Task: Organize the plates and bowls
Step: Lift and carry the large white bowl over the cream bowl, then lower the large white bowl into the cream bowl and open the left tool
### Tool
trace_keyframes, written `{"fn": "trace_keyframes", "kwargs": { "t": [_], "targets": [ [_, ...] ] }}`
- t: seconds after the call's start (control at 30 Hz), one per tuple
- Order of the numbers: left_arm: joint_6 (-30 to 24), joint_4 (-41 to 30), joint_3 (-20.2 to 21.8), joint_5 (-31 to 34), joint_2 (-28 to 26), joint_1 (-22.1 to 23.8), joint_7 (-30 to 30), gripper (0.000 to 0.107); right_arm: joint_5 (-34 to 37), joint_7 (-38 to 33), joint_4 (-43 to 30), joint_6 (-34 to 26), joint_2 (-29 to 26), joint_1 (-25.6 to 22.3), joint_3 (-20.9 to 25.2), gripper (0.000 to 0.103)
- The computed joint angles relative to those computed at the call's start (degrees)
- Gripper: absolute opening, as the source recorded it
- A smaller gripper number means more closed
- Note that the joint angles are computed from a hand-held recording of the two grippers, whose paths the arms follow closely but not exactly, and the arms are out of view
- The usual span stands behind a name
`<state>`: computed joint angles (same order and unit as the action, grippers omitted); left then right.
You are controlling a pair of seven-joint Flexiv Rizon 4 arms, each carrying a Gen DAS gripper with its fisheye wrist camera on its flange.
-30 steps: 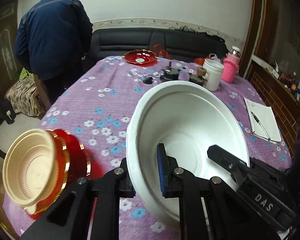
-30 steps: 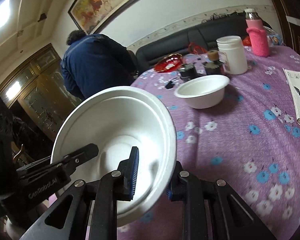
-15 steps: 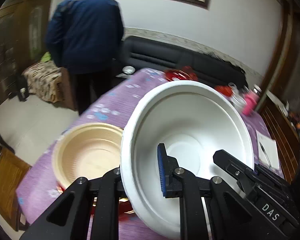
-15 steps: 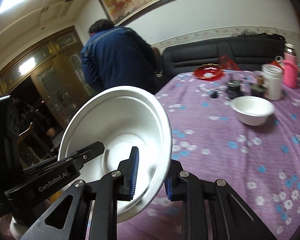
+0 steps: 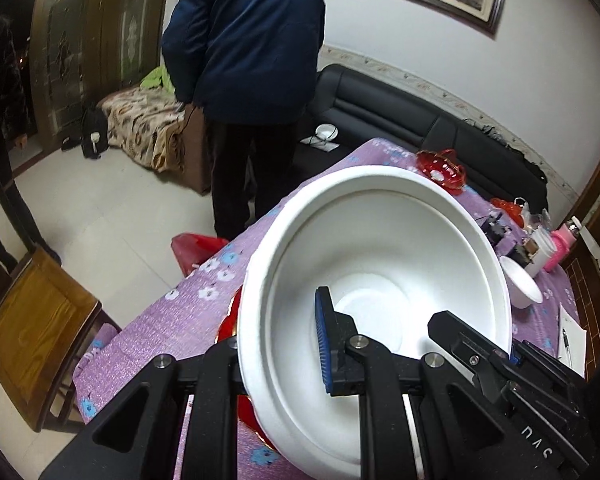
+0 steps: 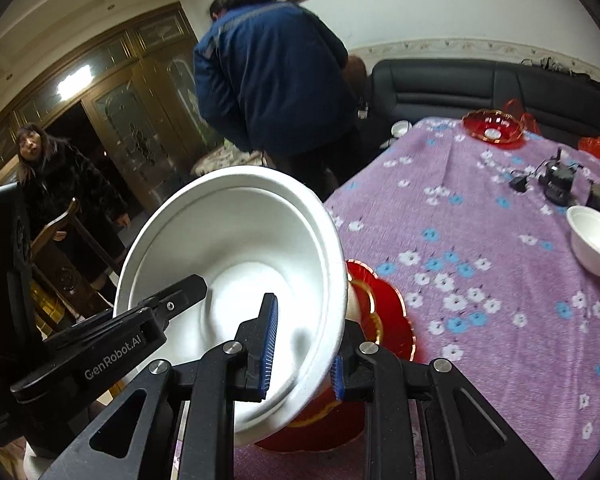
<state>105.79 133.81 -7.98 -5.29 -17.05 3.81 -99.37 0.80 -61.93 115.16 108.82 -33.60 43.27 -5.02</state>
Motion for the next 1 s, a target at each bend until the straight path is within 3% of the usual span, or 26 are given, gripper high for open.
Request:
{"fn": "trace_keyframes", "kwargs": {
  "t": [0.2,0.37,0.43,0.57,0.63,0.7,0.73,0.83,1.0],
  "targets": [
    [-1.43,-1.37,-1.99,0.27,-2.30,2.86,0.36,0.015,-1.34,1.57,-2.69,-3.32,-2.19,0.71,-0.95,0.025],
    [-0.76,-1.01,-6.28,1.49,-2.97,7.77,0.17,0.019,-2.80,3.37,-4.04,-4.34,-3.72,0.06,-0.83,0.025],
    [0.05,-0.45,-10.15,3.02,-3.24,12.03,-0.56,0.024,-3.06,3.93,-4.35,-4.30,-4.24,0.62,-1.58,0.025],
    [1.44,0.28,-13.75,5.82,-3.29,15.98,-2.43,0.036,-2.15,4.40,-3.95,-3.14,-4.77,4.35,-5.45,0.025],
    [2.52,0.68,-16.01,7.79,-3.26,18.44,-3.82,0.054,-0.69,4.25,-3.42,-2.02,-4.93,7.17,-8.21,0.031],
    [4.37,0.75,-13.51,8.46,-2.98,16.46,-4.70,0.072,1.49,3.77,-2.92,-0.96,-5.23,10.70,-11.77,0.051],
    [5.33,0.79,-13.31,9.38,-2.93,16.54,-5.34,0.075,2.88,3.34,-2.68,-0.68,-5.57,13.18,-14.39,0.054],
    [6.11,0.78,-12.83,11.40,-2.47,17.23,-7.72,0.076,5.63,1.81,-2.23,-1.08,-6.54,18.78,-20.37,0.055],
    [6.87,0.96,-8.20,11.69,-1.52,13.63,-9.58,0.076,8.55,0.37,-1.02,0.98,-6.05,20.35,-21.34,0.055]
  ]
}}
